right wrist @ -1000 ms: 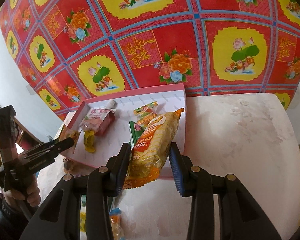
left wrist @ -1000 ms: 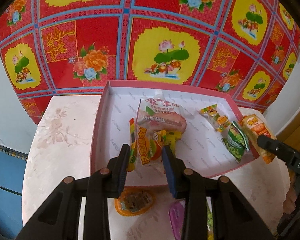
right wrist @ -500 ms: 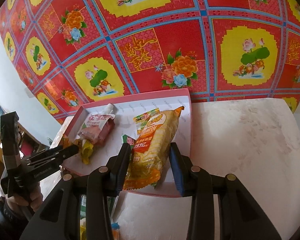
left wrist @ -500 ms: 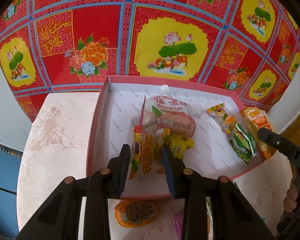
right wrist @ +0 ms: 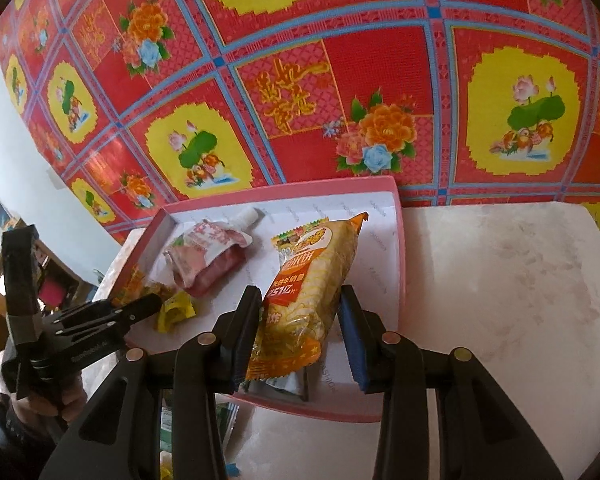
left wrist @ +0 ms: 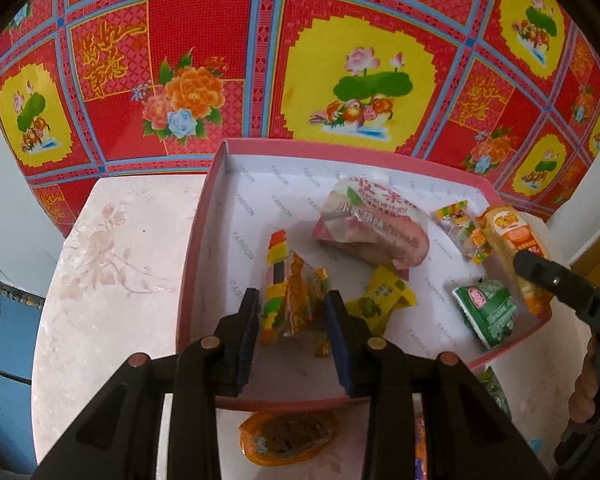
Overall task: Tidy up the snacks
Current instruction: 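Carry the candy strip into the tray with left while right carries the bread bag, then open both grippers to release the candy strip and bread bag in the tray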
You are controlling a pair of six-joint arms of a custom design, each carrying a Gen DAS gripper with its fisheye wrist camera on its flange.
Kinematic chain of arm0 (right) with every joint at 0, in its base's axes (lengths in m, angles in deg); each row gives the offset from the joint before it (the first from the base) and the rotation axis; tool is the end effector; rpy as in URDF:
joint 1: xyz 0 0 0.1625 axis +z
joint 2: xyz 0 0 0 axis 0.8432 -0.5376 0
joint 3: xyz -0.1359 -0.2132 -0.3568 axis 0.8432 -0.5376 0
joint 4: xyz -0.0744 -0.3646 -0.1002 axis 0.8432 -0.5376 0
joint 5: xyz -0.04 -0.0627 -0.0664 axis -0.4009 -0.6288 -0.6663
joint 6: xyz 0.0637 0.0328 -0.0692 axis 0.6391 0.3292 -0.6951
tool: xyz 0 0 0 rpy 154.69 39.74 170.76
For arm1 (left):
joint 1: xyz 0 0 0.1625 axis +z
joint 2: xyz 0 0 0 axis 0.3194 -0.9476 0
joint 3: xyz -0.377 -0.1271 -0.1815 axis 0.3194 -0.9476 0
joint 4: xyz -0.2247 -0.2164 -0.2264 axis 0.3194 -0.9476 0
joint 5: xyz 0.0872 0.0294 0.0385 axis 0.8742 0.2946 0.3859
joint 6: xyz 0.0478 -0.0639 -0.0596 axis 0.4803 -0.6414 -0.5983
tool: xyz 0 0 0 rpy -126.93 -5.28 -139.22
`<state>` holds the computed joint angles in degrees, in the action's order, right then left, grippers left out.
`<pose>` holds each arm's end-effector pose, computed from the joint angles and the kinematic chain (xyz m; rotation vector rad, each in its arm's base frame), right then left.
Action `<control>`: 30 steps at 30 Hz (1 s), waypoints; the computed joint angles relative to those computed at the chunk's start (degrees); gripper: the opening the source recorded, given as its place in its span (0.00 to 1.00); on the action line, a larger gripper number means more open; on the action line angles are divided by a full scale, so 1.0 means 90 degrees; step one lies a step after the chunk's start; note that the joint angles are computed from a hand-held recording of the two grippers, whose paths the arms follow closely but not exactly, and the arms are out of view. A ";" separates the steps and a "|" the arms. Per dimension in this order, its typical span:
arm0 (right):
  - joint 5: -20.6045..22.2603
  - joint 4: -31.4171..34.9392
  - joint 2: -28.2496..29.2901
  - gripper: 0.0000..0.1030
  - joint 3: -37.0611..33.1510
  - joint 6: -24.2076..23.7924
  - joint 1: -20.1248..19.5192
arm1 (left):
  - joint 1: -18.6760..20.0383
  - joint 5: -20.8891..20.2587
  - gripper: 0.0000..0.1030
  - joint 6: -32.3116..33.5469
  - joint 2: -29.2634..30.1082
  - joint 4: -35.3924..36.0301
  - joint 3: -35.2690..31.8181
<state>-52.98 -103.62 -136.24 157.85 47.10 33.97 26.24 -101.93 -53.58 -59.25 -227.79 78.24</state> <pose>0.0930 -0.4788 0.3737 -0.3645 -2.4664 0.9541 -0.3408 -0.5944 0.0293 1.0224 2.4920 -0.3898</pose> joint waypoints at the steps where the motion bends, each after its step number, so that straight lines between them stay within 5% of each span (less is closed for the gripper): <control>1: 0.0023 0.0007 0.0008 0.39 0.0003 0.0023 -0.0017 | -0.0002 0.0006 0.34 0.0009 0.0007 -0.0001 -0.0004; 11: 0.0119 0.0077 0.0011 0.40 -0.0002 0.0173 -0.0069 | -0.0020 -0.0005 0.34 -0.0208 -0.0034 0.0249 -0.0066; 17: -0.0052 -0.0114 -0.0085 0.50 0.0078 0.0219 0.0042 | -0.0146 0.0048 0.48 -0.0226 -0.0207 0.0210 0.0127; 30: -0.0339 -0.0088 -0.0384 0.52 0.0317 0.0411 0.0466 | -0.0296 0.0007 0.52 -0.0465 -0.0617 0.0316 0.0485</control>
